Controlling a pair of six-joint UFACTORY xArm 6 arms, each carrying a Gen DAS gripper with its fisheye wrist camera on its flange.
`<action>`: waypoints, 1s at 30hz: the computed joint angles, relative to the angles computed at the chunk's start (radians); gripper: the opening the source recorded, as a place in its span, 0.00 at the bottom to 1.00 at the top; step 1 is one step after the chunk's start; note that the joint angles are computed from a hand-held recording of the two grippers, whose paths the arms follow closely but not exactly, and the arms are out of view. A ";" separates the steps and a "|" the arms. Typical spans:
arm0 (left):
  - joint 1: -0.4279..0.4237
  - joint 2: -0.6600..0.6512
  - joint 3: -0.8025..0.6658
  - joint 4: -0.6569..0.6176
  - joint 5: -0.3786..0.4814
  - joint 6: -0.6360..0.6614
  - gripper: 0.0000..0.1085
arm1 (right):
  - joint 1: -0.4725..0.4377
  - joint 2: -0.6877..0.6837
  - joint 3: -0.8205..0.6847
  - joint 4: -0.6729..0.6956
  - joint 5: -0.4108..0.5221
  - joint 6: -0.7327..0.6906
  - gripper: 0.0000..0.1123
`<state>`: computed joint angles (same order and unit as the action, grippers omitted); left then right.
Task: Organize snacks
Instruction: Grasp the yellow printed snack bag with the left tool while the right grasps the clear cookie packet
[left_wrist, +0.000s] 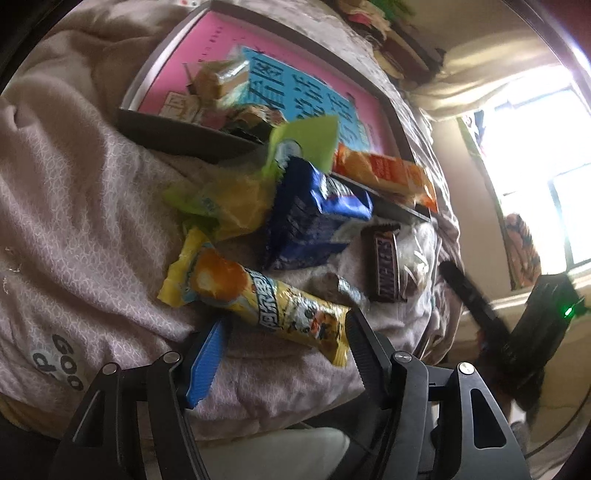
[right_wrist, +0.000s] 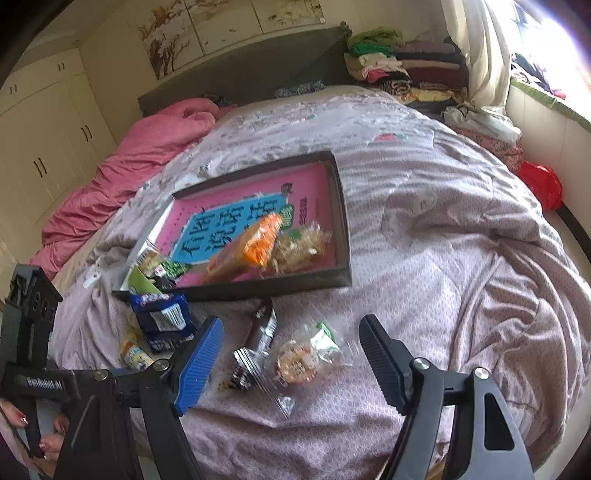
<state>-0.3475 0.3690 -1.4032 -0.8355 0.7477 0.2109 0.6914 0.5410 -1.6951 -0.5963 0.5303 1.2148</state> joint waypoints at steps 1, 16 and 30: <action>0.001 0.003 -0.003 -0.003 0.000 -0.005 0.60 | -0.001 0.002 0.002 0.013 0.001 -0.006 0.67; 0.006 0.073 -0.074 0.071 -0.015 -0.126 0.47 | -0.011 0.008 0.059 0.206 -0.069 -0.051 0.62; 0.017 0.098 -0.101 0.081 -0.015 -0.108 0.43 | -0.048 0.052 0.091 0.377 -0.268 -0.042 0.42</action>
